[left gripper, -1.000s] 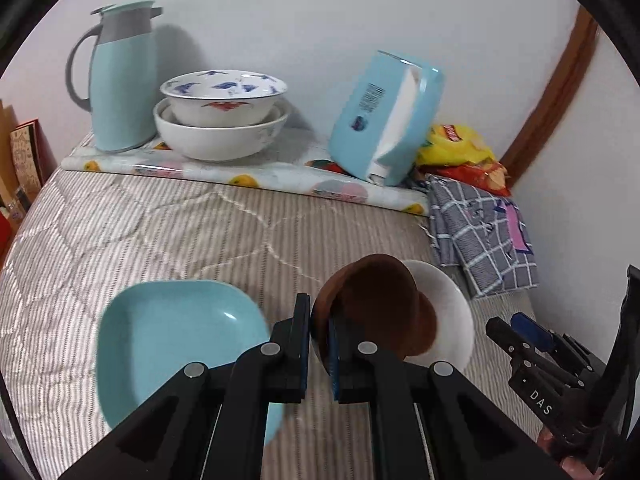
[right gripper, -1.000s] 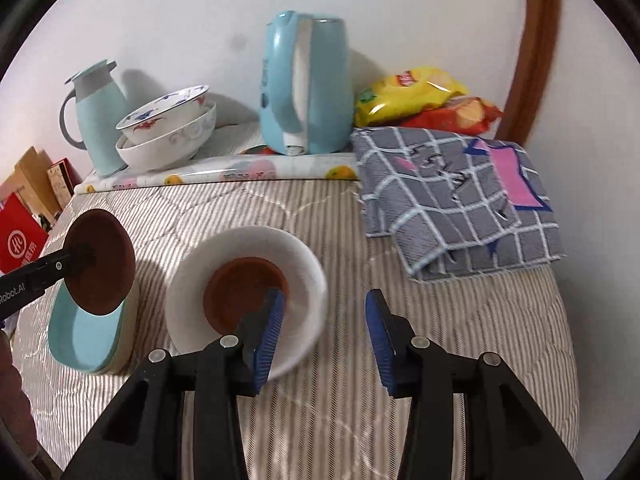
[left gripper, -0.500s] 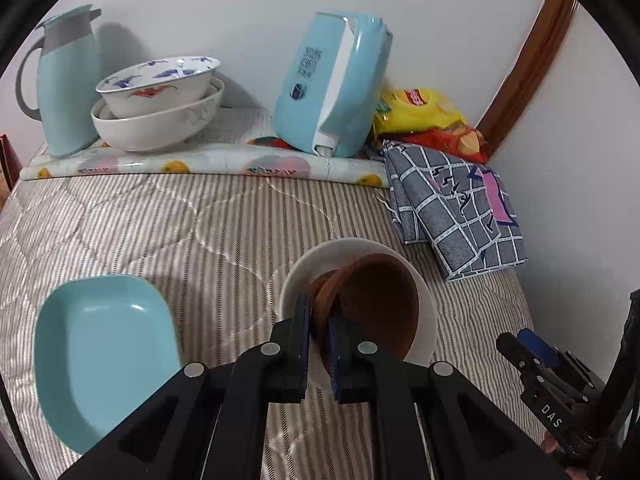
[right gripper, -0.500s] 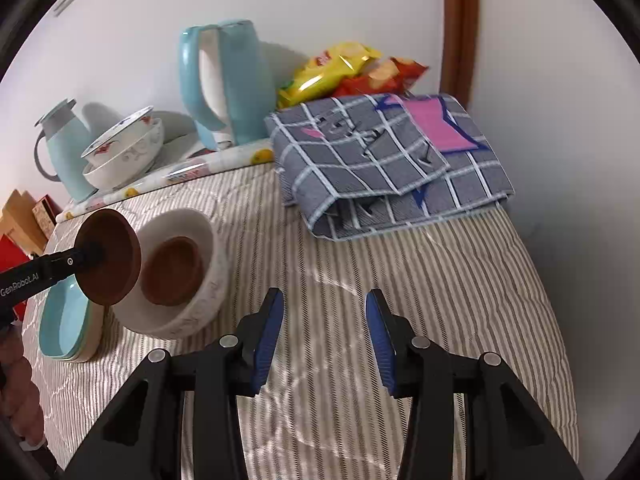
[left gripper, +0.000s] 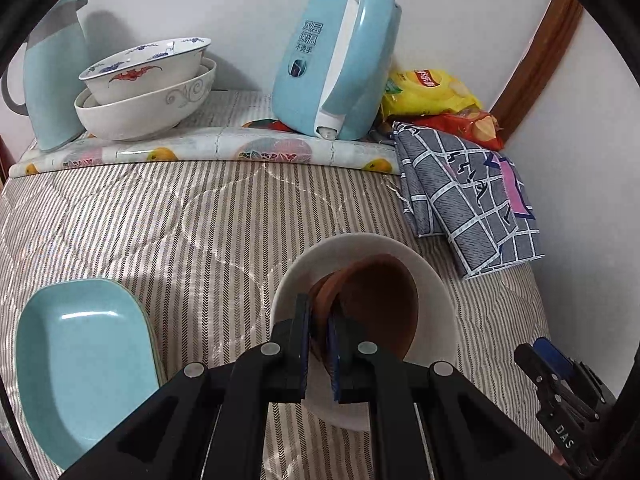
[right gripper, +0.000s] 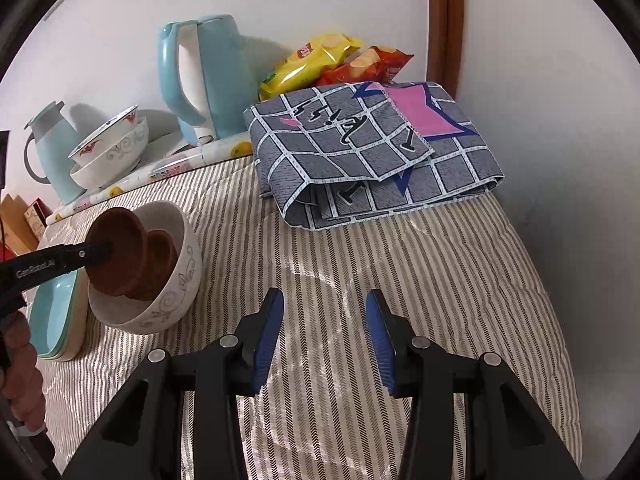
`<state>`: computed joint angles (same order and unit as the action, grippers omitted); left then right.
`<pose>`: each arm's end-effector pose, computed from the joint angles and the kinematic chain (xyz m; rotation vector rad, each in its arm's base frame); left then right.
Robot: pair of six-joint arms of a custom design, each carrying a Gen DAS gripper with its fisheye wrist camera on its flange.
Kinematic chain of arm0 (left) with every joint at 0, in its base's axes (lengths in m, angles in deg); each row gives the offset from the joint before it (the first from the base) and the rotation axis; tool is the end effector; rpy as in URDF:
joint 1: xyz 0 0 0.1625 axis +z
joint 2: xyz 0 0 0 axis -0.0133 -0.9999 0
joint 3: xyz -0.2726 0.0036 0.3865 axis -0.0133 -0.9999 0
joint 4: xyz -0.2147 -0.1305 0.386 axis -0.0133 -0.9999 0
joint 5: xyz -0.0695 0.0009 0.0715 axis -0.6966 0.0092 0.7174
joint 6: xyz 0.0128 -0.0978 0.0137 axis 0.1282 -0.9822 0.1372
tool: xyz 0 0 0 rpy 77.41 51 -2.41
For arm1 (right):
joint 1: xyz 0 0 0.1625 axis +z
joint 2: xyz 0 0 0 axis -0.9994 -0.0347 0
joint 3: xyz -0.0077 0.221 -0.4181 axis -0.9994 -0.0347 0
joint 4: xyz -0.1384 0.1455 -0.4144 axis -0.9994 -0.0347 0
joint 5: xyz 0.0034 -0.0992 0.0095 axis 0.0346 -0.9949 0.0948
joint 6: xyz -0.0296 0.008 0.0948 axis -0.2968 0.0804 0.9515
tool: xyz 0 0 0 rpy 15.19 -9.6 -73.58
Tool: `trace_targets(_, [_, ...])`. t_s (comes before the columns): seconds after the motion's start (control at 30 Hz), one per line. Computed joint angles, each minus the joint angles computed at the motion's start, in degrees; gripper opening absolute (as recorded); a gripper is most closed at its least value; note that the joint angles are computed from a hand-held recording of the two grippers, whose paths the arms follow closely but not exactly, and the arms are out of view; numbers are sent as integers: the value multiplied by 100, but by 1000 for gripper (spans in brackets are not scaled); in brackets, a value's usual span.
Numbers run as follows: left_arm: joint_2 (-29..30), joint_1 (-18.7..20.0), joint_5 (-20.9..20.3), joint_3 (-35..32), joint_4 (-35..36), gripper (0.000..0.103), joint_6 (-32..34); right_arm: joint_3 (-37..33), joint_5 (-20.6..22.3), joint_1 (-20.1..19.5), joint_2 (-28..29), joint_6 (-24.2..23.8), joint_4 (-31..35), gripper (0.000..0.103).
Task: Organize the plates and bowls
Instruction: 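Lower the brown bowl into the white bowl and open the left gripper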
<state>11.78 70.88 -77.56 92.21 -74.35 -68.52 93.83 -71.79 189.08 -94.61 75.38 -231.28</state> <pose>-0.1054 -0.8020 0.1256 0.7617 2.6006 -0.4037 0.1788 -0.6428 0.0371 -0.2657 -2.1122 0.9971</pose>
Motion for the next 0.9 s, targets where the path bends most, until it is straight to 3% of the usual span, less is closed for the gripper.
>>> trace_targets(0.9, [152,60,-122,-225,411,10,-75,-30,-25,36,53,37,176,43])
